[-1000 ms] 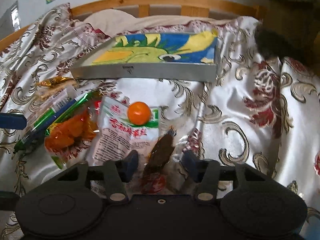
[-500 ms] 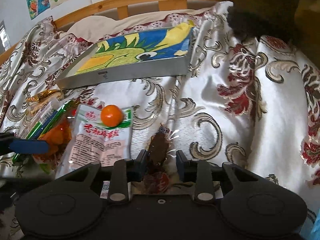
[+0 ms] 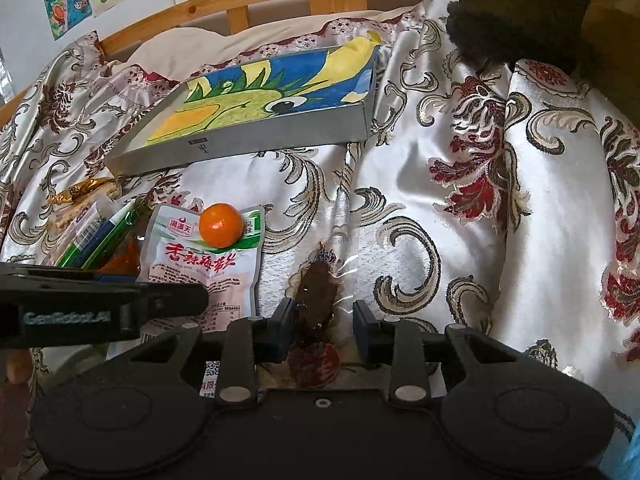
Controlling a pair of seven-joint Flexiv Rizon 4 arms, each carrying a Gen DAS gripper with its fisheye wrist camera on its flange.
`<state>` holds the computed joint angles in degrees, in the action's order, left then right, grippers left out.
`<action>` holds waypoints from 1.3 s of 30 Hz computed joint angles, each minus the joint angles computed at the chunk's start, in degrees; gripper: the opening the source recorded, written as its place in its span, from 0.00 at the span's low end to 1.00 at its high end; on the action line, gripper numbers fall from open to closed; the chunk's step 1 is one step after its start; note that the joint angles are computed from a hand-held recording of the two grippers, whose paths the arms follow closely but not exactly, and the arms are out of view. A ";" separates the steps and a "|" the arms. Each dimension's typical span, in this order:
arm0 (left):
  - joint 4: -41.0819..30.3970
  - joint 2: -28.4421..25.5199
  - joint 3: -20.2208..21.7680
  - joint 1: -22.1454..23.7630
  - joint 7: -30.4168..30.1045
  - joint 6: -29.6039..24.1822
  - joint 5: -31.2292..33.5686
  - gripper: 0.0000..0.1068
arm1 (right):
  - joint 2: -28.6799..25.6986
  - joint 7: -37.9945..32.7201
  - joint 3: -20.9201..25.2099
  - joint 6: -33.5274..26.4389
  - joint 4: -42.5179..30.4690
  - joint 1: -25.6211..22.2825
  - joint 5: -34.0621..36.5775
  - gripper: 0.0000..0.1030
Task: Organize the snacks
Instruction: 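Close the right tool on the brown snack while the left tool grasps the white bag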
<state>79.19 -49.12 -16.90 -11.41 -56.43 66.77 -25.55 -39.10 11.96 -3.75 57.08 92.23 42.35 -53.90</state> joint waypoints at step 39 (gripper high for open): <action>16.17 12.02 0.36 2.73 15.68 12.81 4.67 0.12 | 0.44 0.38 -0.04 -10.01 -2.10 4.09 -7.34 0.30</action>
<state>95.37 -37.09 -16.54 -8.67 -40.75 79.58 -20.88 -38.67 12.34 -3.79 47.07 90.14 46.44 -61.23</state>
